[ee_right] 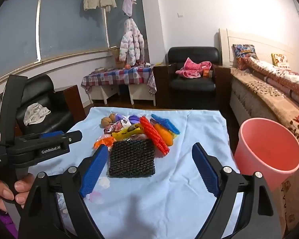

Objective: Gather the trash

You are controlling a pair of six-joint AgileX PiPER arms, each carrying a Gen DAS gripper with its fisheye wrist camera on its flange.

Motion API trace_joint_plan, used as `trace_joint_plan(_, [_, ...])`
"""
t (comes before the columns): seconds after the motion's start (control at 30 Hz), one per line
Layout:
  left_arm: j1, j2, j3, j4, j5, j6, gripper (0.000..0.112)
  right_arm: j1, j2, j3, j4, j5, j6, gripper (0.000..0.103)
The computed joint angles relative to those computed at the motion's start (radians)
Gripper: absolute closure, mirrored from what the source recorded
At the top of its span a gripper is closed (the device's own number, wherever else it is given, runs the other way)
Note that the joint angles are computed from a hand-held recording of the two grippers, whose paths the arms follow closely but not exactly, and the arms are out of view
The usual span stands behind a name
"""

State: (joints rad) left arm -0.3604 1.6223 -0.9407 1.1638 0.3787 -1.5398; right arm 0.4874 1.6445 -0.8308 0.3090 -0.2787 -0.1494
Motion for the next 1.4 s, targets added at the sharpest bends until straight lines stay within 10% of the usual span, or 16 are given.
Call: trace_joint_plan(1.4, [0.010,0.010,0.012,0.065,-0.037,-0.090,0.058,-0.013,0.002,0.017,-0.048,-0.027,0.083,0.022])
